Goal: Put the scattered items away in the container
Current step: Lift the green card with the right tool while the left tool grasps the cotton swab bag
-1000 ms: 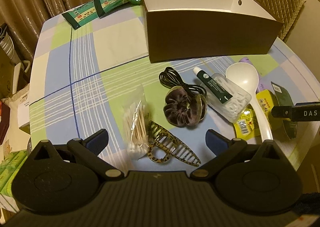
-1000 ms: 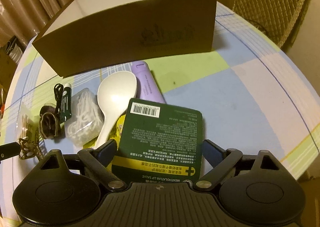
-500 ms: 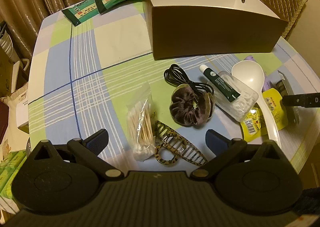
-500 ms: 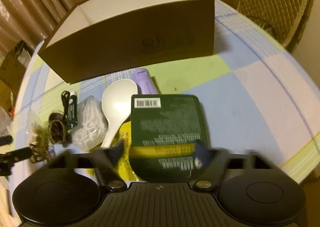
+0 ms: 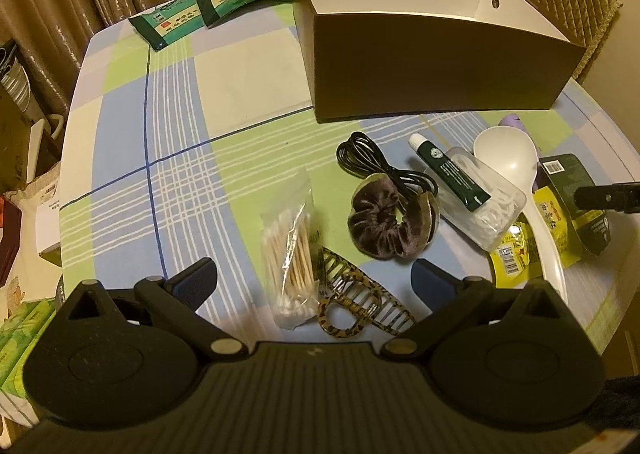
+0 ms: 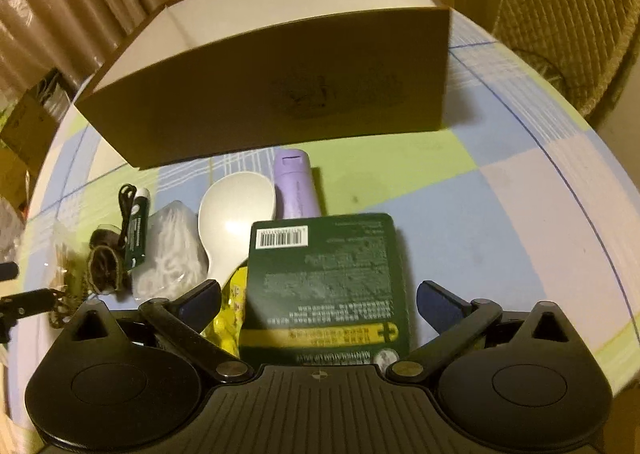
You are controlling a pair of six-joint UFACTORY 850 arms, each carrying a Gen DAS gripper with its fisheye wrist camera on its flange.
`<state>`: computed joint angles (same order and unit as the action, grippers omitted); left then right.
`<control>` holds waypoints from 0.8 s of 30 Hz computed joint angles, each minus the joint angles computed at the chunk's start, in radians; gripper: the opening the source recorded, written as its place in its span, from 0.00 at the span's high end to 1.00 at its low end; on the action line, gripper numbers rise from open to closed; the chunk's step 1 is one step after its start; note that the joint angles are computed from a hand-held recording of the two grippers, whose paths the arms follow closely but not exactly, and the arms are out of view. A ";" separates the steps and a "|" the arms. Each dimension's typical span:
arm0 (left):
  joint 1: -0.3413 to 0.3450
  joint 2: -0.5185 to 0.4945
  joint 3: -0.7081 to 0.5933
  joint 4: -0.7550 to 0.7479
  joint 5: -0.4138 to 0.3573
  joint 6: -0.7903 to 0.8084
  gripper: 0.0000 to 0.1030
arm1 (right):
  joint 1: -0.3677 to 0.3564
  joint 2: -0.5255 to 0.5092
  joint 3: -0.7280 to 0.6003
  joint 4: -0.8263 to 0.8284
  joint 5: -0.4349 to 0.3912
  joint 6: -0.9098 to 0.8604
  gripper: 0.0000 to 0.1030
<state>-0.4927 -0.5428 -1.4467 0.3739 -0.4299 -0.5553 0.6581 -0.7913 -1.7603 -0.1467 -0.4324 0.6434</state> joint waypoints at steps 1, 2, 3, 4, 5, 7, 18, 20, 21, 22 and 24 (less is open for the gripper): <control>0.000 -0.003 -0.003 0.004 -0.003 -0.005 0.01 | -0.001 -0.012 -0.014 0.003 -0.009 -0.001 0.02; -0.001 -0.005 -0.007 0.009 -0.006 -0.012 0.01 | -0.004 -0.020 -0.024 0.023 -0.016 -0.017 0.03; -0.001 -0.007 -0.010 0.015 -0.008 -0.018 0.01 | -0.009 -0.025 -0.028 0.056 -0.013 -0.048 0.08; -0.001 -0.009 -0.014 0.020 -0.011 -0.025 0.01 | -0.012 -0.031 -0.033 0.086 -0.016 -0.082 0.16; -0.001 -0.012 -0.017 0.025 -0.014 -0.032 0.01 | -0.013 -0.037 -0.041 0.092 -0.024 -0.098 0.16; -0.002 -0.014 -0.022 0.032 -0.018 -0.044 0.01 | -0.010 -0.040 -0.043 0.079 -0.024 -0.108 0.16; -0.007 -0.029 -0.037 0.047 -0.038 -0.063 0.01 | -0.007 0.015 0.015 -0.094 0.020 0.014 0.17; -0.008 -0.031 -0.036 0.059 -0.038 -0.063 0.01 | -0.011 0.030 0.031 -0.112 0.027 0.036 0.17; -0.008 -0.033 -0.035 0.067 -0.038 -0.062 0.01 | -0.013 0.037 0.038 -0.114 0.029 0.042 0.17; -0.007 -0.034 -0.035 0.075 -0.036 -0.061 0.01 | -0.014 0.042 0.045 -0.116 0.031 0.048 0.17; -0.004 -0.039 -0.035 0.076 -0.031 -0.051 0.03 | -0.016 0.052 0.058 -0.121 0.034 0.062 0.17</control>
<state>-0.4968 -0.5816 -1.4822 0.4498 -0.4613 -0.6067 0.6419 -0.7397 -1.7024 -0.2681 -0.3983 0.7053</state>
